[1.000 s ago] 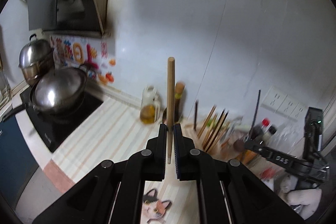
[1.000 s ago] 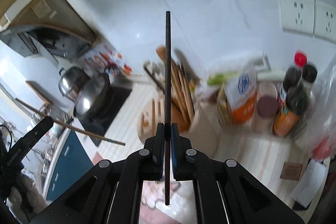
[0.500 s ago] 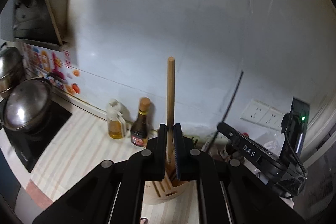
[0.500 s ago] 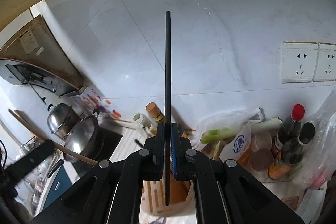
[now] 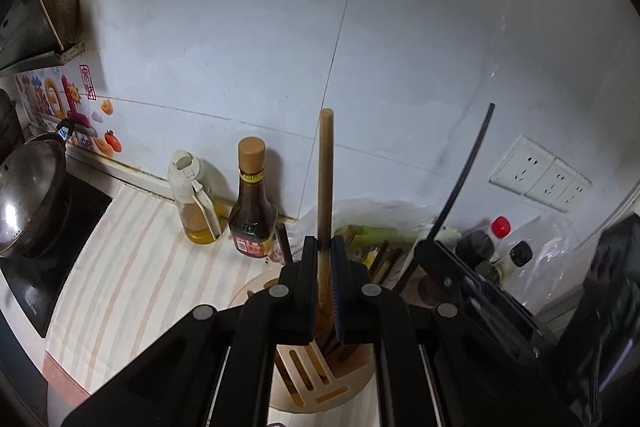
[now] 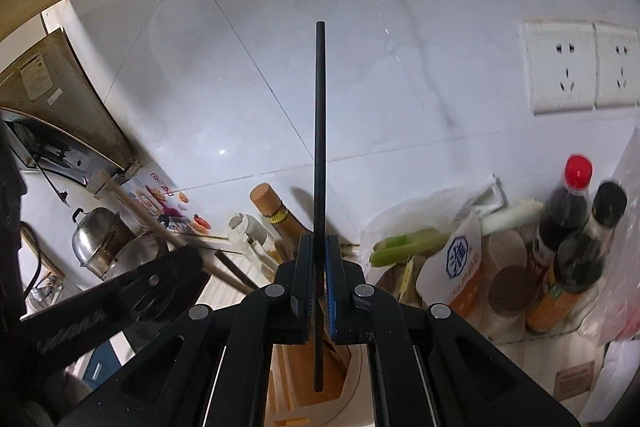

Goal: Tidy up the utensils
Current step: 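Lower both chopsticks into the holder slots and open both tools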

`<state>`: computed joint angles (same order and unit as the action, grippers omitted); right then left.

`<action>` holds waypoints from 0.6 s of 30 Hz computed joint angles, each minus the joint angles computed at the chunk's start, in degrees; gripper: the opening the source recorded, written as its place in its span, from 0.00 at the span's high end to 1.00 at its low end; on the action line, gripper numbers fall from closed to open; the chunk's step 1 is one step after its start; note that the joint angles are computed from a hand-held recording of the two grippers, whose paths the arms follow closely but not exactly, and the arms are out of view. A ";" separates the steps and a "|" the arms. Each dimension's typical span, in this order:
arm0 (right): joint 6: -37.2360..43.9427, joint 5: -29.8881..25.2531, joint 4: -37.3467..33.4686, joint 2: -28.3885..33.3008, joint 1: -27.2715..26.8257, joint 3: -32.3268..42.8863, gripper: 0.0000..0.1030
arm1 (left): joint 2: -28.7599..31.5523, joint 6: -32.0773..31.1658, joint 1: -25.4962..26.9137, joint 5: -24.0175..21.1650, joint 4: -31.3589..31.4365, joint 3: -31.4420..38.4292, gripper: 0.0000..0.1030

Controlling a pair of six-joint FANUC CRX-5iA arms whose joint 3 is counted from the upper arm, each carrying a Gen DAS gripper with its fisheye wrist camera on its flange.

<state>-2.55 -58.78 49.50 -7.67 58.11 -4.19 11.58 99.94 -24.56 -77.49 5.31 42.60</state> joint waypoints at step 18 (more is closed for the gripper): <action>8.76 3.61 -11.32 -1.70 0.62 0.13 0.69 | -0.57 1.79 1.94 -2.30 1.27 -1.11 0.75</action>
